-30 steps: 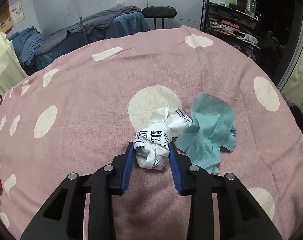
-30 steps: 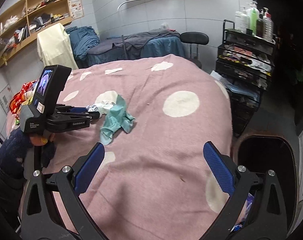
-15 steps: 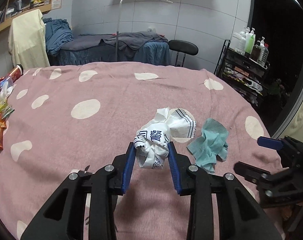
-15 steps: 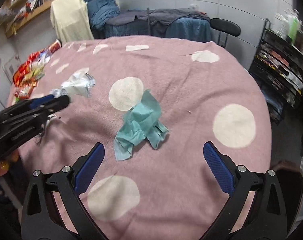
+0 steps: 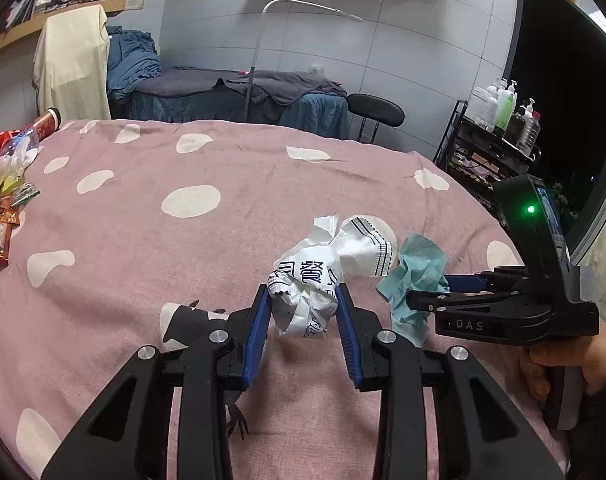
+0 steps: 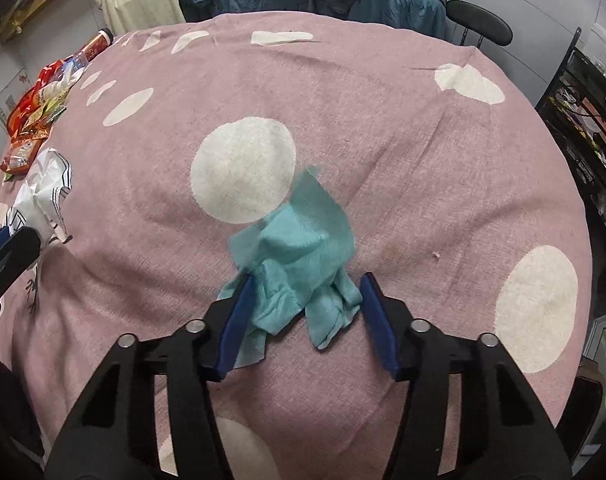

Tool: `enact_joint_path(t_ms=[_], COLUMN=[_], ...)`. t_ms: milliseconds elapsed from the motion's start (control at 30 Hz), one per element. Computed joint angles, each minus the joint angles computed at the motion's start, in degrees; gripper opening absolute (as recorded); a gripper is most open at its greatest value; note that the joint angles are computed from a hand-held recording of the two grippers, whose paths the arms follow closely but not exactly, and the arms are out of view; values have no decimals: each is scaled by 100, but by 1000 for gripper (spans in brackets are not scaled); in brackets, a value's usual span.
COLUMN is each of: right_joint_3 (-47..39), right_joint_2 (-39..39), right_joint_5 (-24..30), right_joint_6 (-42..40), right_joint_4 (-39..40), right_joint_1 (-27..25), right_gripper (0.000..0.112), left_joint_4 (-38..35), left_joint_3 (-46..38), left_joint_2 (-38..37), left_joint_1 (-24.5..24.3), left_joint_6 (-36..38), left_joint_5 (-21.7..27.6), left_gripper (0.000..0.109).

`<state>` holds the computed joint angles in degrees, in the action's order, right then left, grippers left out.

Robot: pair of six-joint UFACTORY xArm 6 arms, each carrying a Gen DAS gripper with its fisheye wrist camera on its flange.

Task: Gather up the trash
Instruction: 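Grasp the white crumpled wrapper with the left tool while the right tool grasps the teal cloth, then carry both items over the black bin while the right tool releases the teal cloth inside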

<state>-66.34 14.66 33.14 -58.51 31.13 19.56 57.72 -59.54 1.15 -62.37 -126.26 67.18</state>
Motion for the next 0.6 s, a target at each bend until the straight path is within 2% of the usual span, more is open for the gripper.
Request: enact_joint_path(t_ms=[67,167,367,600], right_joint_3=[24,173,557,814], right_joint_2=[-21,-139,-565,-1078], right_joint_5=[-20,-131,-412,6], right_joint_6=[-141,-555,-1295,-1785], right_joint_4=[133,607,1508,2246], right_joint_1=[2,-6,-22,-461], right_gripper=[30,22,20,20], left_joint_4=[-1,0,-31,-28], left_joint_3=[24,42,-87,-493], left_joint_2=[-12,-28,42,276], left_joint_1=[11,-4,-87,-301], left_joint_6=[-5,-23,77,242], left_joint_5=[-30,-5,207,537], left_gripper=[33,33,33,33])
